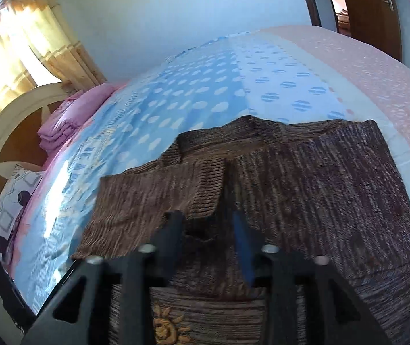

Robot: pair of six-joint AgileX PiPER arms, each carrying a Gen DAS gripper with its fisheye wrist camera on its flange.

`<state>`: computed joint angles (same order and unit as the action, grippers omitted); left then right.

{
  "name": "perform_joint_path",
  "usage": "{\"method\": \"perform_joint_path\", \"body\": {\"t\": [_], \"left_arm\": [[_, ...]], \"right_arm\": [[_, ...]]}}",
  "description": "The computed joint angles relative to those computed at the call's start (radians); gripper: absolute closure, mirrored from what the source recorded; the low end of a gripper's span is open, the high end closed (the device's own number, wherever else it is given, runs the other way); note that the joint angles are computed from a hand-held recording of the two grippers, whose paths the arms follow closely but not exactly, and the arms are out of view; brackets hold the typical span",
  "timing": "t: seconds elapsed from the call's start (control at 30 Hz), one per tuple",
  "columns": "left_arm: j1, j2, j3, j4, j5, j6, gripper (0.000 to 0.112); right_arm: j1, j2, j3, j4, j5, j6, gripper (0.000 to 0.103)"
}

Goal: Fold small clothes

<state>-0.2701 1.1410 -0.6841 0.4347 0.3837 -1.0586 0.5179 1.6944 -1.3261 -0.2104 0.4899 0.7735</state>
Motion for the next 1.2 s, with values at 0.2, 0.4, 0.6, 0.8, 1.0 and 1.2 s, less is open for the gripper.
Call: {"method": "perform_joint_path", "body": {"t": [0.2,0.4,0.6,0.8,1.0,1.2], "left_arm": [[-0.002,-0.003,0.001,0.004,0.001,-0.006,0.031],[-0.001,-0.004,0.002,0.001,-0.001,-0.004,0.031],[0.000,-0.006,0.003,-0.002,-0.003,-0.002,0.031],[-0.002,-0.004,0.003,0.005,-0.001,-0.009,0.031],[-0.006,-0.002,0.000,0.015,0.005,-0.017,0.031],[0.010,0.002,-0.001,-0.034,-0.007,0.036,0.029]], "right_arm": [[0.102,0.138,-0.176,-0.103,0.118,0.018,0.028],[0.113,0.145,-0.129,-0.247,0.183,0.047,0.029],[0.021,-0.030,0.112,-0.316,0.134,0.157,0.029],[0.006,-0.100,0.157,-0.284,0.042,0.160,0.080],[0.106,0.017,0.075,-0.274,0.037,0.046,0.086],[0.049,-0.006,0.065,-0.053,0.083,-0.109,0.077]]}}
